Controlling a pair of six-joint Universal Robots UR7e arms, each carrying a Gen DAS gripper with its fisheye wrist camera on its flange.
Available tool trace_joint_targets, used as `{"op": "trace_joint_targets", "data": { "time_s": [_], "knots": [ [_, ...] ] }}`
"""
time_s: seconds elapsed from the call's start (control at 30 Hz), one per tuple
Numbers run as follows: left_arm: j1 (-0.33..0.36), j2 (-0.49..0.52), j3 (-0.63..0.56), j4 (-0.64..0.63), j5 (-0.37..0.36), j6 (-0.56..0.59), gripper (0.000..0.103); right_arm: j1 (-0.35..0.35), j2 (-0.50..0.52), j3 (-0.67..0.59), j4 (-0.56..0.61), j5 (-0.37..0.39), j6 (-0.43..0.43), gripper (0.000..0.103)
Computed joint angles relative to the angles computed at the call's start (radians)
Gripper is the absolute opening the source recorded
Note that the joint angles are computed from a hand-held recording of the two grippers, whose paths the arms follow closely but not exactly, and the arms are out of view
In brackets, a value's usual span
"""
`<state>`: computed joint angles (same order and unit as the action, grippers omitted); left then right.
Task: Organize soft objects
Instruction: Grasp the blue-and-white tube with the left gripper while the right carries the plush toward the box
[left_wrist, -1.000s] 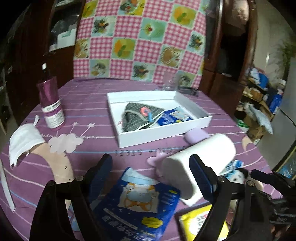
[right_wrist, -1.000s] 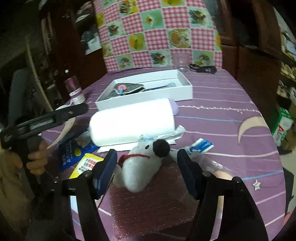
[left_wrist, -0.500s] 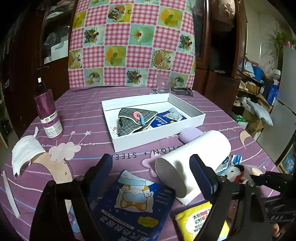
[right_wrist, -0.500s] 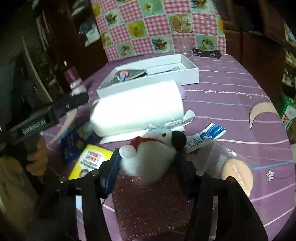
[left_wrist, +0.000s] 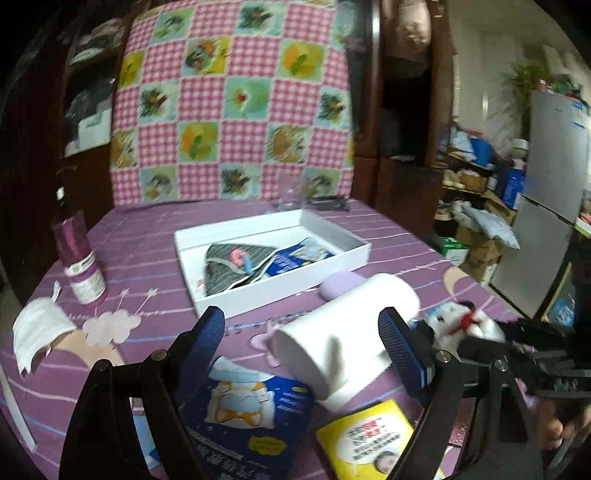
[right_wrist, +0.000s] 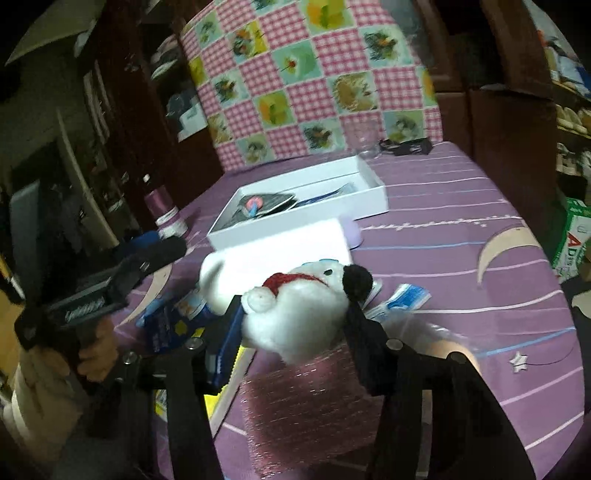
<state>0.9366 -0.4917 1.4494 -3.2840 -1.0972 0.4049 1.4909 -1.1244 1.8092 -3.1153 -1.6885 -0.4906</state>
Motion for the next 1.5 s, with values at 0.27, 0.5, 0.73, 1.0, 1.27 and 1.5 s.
{"op": "trace_joint_targets", "data": {
  "time_s": [0.27, 0.5, 0.73, 1.0, 1.27, 1.5],
  "knots": [
    [-0.018, -0.010, 0.033, 0.039, -0.112, 0.091, 0.085, -0.021, -0.013, 0.000, -0.065, -0.015, 0.093, 0.054],
    [-0.060, 0.030, -0.023, 0.223, -0.067, 0.152, 0.066, -0.055, -0.043, 0.014, -0.125, -0.002, 0.194, 0.054],
    [-0.066, 0.088, -0.135, 0.485, -0.001, 0.086, 0.059, -0.078, -0.065, 0.016, -0.074, 0.050, 0.243, 0.054],
    [-0.053, 0.145, -0.273, 0.701, 0.008, -0.046, 0.040, -0.083, -0.072, 0.025, -0.063, 0.073, 0.239, 0.054],
    [-0.045, 0.176, -0.343, 0.806, -0.014, -0.097, 0.023, -0.081, -0.072, 0.028, -0.057, 0.068, 0.239, 0.054],
    [-0.044, 0.161, -0.313, 0.739, -0.014, -0.092, 0.003, -0.083, -0.070, 0.025, -0.052, 0.067, 0.241, 0.054]
  ]
}}
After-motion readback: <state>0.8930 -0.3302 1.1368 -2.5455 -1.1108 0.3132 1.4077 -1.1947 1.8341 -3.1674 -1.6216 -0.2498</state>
